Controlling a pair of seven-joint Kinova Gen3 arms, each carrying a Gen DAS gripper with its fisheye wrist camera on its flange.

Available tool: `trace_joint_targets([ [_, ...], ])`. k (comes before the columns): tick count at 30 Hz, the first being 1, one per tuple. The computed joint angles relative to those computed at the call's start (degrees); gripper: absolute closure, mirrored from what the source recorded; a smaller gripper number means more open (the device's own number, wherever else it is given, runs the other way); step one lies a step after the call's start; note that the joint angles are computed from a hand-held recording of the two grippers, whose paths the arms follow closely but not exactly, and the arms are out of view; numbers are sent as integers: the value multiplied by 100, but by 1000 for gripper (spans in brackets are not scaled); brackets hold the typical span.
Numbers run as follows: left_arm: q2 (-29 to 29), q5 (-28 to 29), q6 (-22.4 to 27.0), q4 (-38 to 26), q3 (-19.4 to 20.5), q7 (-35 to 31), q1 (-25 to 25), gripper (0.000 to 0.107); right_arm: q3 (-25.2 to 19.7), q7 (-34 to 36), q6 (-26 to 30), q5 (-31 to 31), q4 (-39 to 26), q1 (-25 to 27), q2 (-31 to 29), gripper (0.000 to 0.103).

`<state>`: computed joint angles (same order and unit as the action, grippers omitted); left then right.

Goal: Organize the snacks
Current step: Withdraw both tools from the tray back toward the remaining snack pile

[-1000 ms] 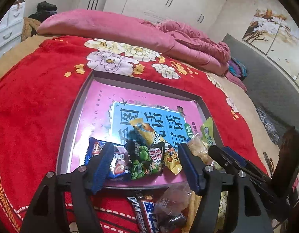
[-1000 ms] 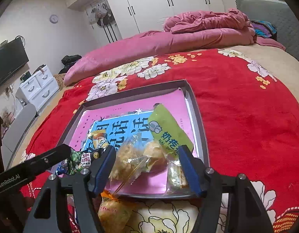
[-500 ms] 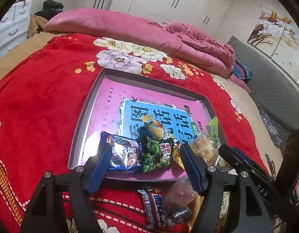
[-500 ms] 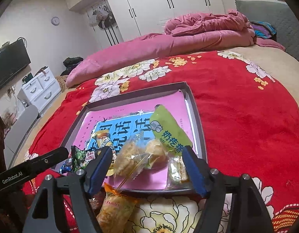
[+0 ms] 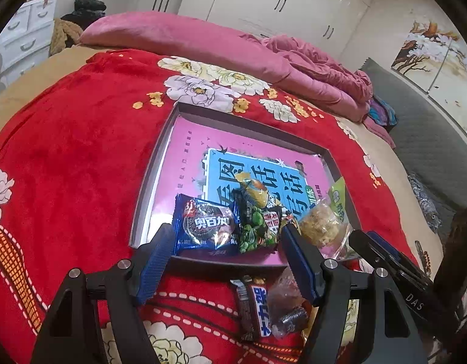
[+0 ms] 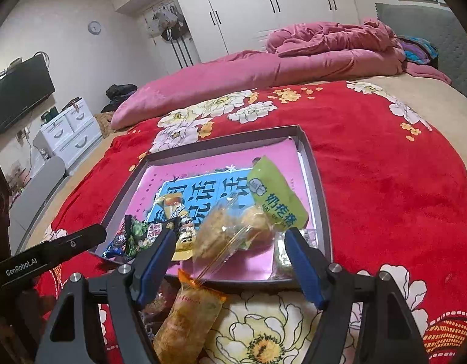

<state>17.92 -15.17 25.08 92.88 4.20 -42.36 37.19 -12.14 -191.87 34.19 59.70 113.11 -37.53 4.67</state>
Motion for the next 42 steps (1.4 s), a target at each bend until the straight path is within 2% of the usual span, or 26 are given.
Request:
trace_joint_targets([
  [12,-149,-283,168,115,-22,279,155,34,-80,173,116,-201,-35,-95,-47,29],
  [19,-219,-300,238,183,100,308,96,34,-147,188,186,-327,-14,-108,-97,29],
  [31,-302,-73,426,218,360,-55,-34,34,-244,441,233,-562,-48,-199,-137,29],
  [42,-261,364,740,134,549,-606,-202,34,-250,851,-57,-1133,45,-95,-208,29],
])
